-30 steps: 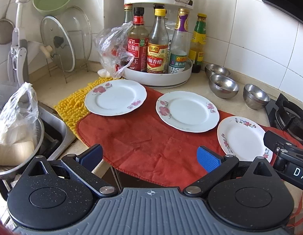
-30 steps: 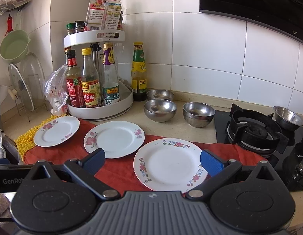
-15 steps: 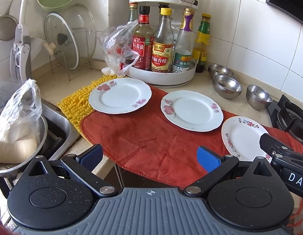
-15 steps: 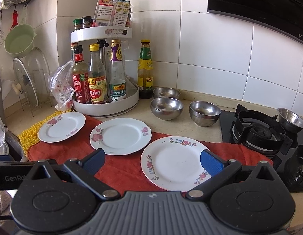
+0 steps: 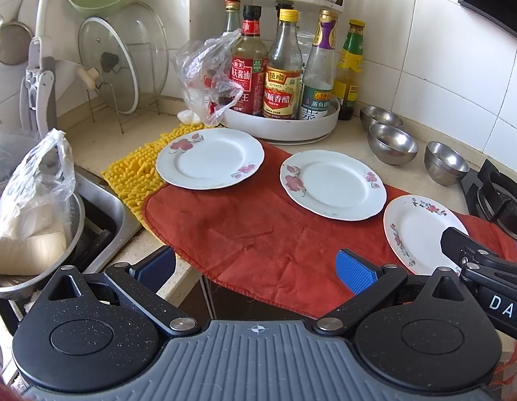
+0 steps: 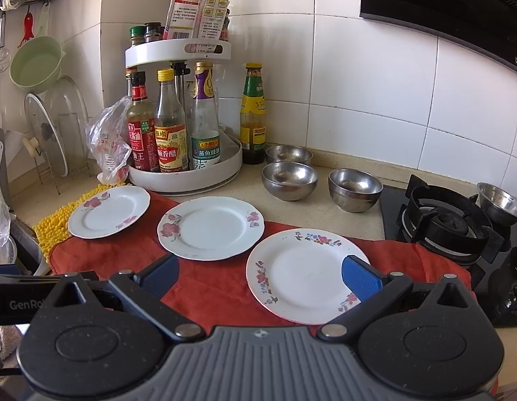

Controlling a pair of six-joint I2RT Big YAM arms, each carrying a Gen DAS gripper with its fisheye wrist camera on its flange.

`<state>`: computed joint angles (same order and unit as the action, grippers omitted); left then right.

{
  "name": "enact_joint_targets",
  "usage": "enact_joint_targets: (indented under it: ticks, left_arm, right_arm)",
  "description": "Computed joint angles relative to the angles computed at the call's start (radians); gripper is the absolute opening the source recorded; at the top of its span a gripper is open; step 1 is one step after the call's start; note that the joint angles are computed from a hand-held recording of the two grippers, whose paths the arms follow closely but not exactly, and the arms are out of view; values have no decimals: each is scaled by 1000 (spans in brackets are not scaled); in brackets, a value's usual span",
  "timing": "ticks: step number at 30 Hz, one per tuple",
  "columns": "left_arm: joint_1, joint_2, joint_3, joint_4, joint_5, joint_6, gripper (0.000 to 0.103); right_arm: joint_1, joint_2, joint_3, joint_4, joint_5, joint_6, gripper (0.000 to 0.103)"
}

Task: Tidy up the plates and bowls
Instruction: 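Move the right tool toward the white plate with multicoloured floral rim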

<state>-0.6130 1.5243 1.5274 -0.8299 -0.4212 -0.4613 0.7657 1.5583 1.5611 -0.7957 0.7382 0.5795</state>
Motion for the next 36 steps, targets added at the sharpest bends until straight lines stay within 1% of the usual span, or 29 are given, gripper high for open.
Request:
enact_joint_targets:
  ticks: [6,11,14,17,27,33,35,36]
  left_arm:
    - [7,17,9,-9,16,-11,103]
    - [19,42,29,-22,19,-22,103]
    - [20,70,57,-40,14,-13,103]
    - [20,114,102,-61,15,-5,103]
    - [9,262,263,-101,93,52,103]
    - [-4,347,350,-129,170,110,103]
    - [-7,370,373,-130,202,133,103]
    - [-8,379,381,-127,221,144,103]
  right_arm:
    - [-17,19,16,-10,-31,-17,103]
    - [-46,37,17,27,-88,-62,103]
    - [-71,49,17,35,-122,-69,103]
    - [-97,63,24,26,-151,-63,103]
    - [-178,70,13,-27,-171,-16,103]
    - [-228,61,-12,-47,-179,-2,103]
    - [-251,53,-32,-31,-206,-7,103]
    - [-266,49,-42,-25,-227,-5,101]
